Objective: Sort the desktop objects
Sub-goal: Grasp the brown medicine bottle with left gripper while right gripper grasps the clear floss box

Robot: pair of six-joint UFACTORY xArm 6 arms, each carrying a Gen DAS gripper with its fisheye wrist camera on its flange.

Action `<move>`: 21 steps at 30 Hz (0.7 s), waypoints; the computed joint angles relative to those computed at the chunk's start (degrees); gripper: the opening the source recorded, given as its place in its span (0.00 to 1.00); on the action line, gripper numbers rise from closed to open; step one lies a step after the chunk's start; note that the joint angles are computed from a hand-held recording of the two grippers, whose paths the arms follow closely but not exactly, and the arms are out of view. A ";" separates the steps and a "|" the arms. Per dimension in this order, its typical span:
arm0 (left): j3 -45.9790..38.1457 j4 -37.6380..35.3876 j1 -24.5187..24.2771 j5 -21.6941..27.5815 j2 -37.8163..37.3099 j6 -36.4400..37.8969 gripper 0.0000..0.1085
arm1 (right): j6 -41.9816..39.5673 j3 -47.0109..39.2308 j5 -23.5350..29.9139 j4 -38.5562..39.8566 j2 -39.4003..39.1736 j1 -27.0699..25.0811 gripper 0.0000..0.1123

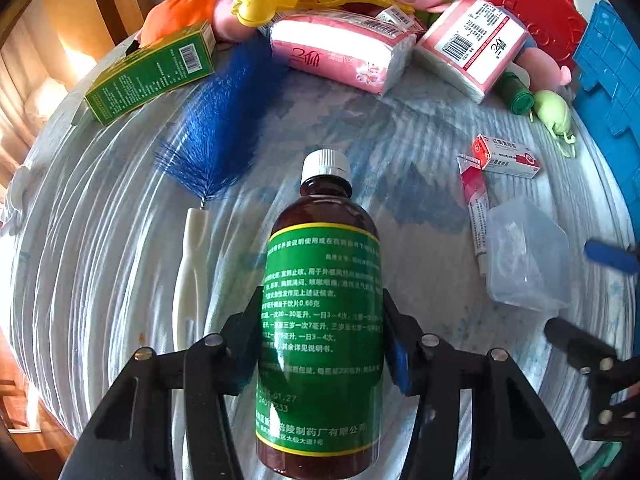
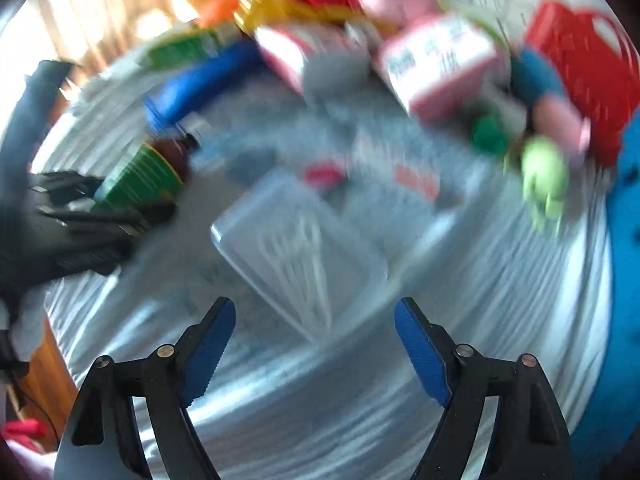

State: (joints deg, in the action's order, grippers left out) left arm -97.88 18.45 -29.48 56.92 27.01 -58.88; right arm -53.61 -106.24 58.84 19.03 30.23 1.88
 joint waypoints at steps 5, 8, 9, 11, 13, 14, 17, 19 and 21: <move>-4.21 -0.34 -0.32 2.05 2.74 0.42 0.47 | 2.20 -4.24 0.66 -3.73 4.63 4.29 0.79; -3.94 -0.39 -0.72 2.33 2.22 0.55 0.47 | 3.38 -6.73 2.12 -5.94 6.63 3.81 0.77; -3.48 -0.52 -0.88 2.23 1.84 0.45 0.47 | 3.72 -5.68 1.77 -5.79 6.02 3.67 0.74; -3.46 -0.64 -1.30 2.28 1.76 -0.06 0.47 | 5.04 -3.88 1.47 -5.76 4.71 3.40 0.69; -2.42 -0.73 -1.53 2.06 0.69 -0.65 0.47 | 5.50 -2.10 1.21 -5.18 3.23 2.97 0.66; -1.34 -0.08 -1.87 1.64 -0.35 -1.32 0.47 | 5.90 -1.21 0.85 -4.44 2.46 2.70 0.65; -2.14 3.23 -3.20 2.25 -0.97 -3.11 0.47 | 7.82 -1.23 0.12 -1.97 1.58 2.31 0.64; -4.37 5.54 -3.53 3.06 -0.55 -3.25 0.47 | 8.34 -0.76 -0.58 0.26 0.10 1.97 0.64; -6.37 7.63 -3.66 3.60 -0.65 -3.00 0.47 | 7.62 -1.59 -0.08 2.97 -1.11 1.11 0.64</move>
State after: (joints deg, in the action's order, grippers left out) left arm -104.26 26.08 -33.13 60.52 26.36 -61.88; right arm -45.99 -107.82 58.76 22.00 29.13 2.99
